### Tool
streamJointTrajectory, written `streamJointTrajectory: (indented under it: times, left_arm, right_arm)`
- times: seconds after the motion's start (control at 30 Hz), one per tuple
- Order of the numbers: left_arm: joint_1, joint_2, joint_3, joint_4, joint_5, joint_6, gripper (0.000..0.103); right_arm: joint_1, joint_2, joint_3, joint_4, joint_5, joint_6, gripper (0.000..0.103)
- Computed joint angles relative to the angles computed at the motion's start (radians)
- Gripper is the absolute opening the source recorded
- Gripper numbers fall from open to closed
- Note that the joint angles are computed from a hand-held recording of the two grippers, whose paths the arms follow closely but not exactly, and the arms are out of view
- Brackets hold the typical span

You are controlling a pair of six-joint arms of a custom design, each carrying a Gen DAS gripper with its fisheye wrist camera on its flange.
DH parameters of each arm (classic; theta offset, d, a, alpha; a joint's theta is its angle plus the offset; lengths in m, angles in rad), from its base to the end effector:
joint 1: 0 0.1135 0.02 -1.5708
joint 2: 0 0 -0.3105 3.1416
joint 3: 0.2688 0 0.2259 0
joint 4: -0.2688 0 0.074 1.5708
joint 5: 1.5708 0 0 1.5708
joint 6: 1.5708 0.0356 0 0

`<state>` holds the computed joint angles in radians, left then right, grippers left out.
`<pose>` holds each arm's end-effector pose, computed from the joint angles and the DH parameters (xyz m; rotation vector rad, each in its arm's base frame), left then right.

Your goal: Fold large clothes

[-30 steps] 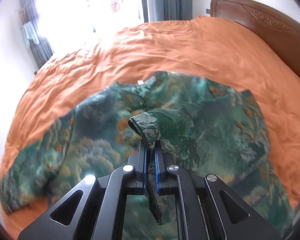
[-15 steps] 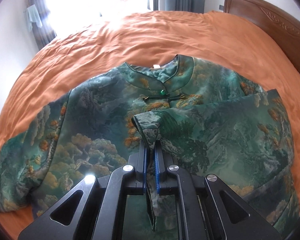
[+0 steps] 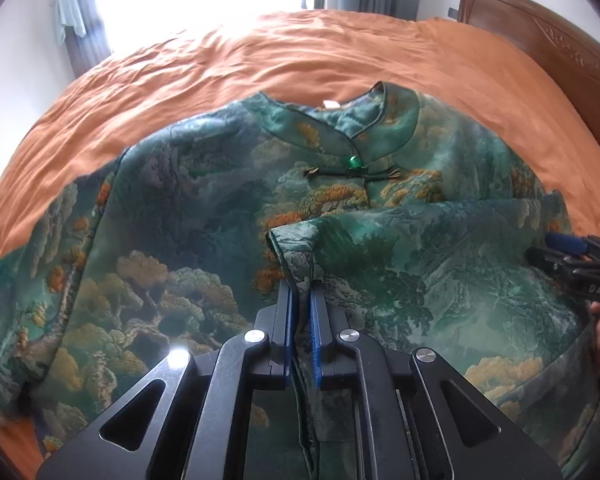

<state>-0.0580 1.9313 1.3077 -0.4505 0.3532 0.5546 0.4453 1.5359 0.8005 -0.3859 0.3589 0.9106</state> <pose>0.3912 -0.0350 0.2311 0.8835 2.4089 -0.2837 0.2378 0.0997 0.2255 0.6968 2.4781 0.0054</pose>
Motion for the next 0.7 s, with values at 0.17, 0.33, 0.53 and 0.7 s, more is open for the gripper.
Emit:
streamJointTrajectory:
  times: [0.17,0.33,0.53,0.7]
  left_arm:
    - [0.002,-0.03,-0.051,0.048,-0.004,0.017,0.007]
    - [0.029,-0.058,-0.03,0.0,0.04,0.031,0.007]
    - [0.014,-0.063,-0.074,0.044,-0.003,0.043,0.007]
    - [0.007,-0.042,-0.111,0.107,-0.034,0.034,0.009]
  right_arm:
    - [0.038,0.034,0.023,-0.021,0.038,0.012,0.075]
    - [0.222,-0.073,0.046,-0.149,0.136,0.138,0.075]
    - [0.418,-0.115,0.007,-0.212,0.196,0.321,0.075]
    - [0.364,-0.08,-0.069,-0.089,0.137,0.294,0.076]
